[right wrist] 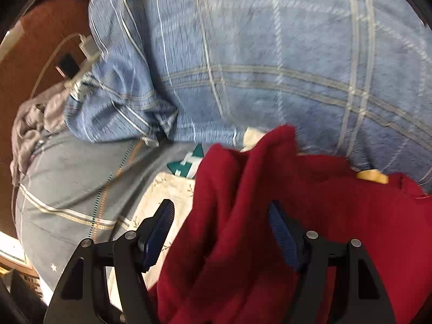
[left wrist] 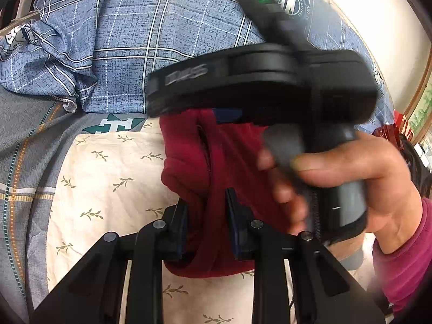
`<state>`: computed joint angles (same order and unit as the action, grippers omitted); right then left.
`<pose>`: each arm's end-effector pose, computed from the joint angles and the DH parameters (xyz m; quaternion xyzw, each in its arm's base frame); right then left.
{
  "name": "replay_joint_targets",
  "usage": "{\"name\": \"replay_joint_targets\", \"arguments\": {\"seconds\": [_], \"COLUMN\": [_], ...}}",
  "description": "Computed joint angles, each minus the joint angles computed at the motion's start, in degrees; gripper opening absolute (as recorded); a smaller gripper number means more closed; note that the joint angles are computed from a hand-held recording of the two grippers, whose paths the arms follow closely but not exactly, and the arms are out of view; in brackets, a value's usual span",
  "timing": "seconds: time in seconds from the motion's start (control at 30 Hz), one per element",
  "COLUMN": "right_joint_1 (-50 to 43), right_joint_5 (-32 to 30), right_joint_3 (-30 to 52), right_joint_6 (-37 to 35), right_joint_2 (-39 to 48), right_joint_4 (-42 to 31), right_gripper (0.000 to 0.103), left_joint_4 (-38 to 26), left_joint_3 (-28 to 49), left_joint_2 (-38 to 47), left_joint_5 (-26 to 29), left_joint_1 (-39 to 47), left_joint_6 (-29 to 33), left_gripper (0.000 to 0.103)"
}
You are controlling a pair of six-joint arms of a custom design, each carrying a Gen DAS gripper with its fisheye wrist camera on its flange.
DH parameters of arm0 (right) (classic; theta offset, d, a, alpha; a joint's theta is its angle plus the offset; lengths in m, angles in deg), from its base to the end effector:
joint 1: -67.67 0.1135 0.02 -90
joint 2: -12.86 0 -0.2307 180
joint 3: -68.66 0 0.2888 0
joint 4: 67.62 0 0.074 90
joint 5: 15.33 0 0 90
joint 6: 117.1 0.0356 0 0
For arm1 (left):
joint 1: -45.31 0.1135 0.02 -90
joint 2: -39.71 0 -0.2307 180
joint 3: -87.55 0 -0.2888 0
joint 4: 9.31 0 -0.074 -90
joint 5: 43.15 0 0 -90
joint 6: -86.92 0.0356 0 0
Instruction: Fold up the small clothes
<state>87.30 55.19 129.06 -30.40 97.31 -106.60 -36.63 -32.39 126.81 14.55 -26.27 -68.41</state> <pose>0.2882 0.1154 0.1296 -0.2292 0.9314 0.1955 0.2041 0.1211 -0.3035 0.1280 -0.0351 0.9177 -0.1762 0.3543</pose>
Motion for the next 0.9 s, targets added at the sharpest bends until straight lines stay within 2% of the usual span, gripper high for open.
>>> {"name": "replay_joint_targets", "arguments": {"seconds": [0.07,0.1,0.13,0.17,0.23,0.3,0.37,0.5,0.63,0.8,0.87,0.9], "right_joint_1": [1.95,2.65,3.23,3.35,2.11,1.44,1.33,0.51,-0.83,-2.11,-2.64,-3.08], "right_joint_5": [2.09,4.38,6.45,7.54,6.28,5.53,5.40,4.55,2.92,1.29,0.51,0.11], "right_joint_3": [1.17,0.90,0.16,-0.83,-2.32,-3.51,-4.05,-5.11,-5.54,-6.32,-6.88,-7.14], "right_joint_6": [0.42,0.39,0.46,0.57,0.75,0.58,-0.02,-0.80,-1.11,-1.45,-1.79,-2.15], "right_joint_2": [3.28,3.56,3.27,2.61,1.44,-0.05,-1.09,-3.05,-3.98,-4.82,-5.70,-6.37], "right_joint_4": [0.36,1.10,2.21,3.28,4.44,5.05,5.05,4.90,4.26,4.45,4.32,3.97], "right_gripper": [0.071,0.066,0.052,0.047,0.038,0.034,0.031,0.030,0.030,0.028,0.026,0.024], "left_joint_4": [-0.89,-1.53,-2.25,-2.79,-3.08,-3.78,-4.63,-6.60,-6.95,-6.44,-5.62,-5.46], "left_joint_3": [0.59,1.02,1.30,1.61,1.82,2.48,3.53,5.60,6.22,6.26,5.93,5.97], "left_joint_2": [0.51,0.94,0.98,1.26,1.57,1.98,3.04,5.56,6.60,6.73,6.40,6.19], "left_joint_5": [0.23,0.51,0.64,0.90,1.12,1.01,0.63,0.64,0.62,0.54,0.68,0.51], "left_joint_1": [0.19,0.39,0.37,0.60,0.82,0.78,0.65,0.65,0.68,0.59,0.59,0.41], "left_joint_6": [-0.12,-0.31,-0.68,-0.99,-1.28,-1.46,-1.42,-2.38,-2.94,-2.50,-2.11,-1.81], "left_gripper": [0.022,0.022,0.022,0.022,0.022,0.023,0.024,0.038,0.040,0.040,0.034,0.026]}}
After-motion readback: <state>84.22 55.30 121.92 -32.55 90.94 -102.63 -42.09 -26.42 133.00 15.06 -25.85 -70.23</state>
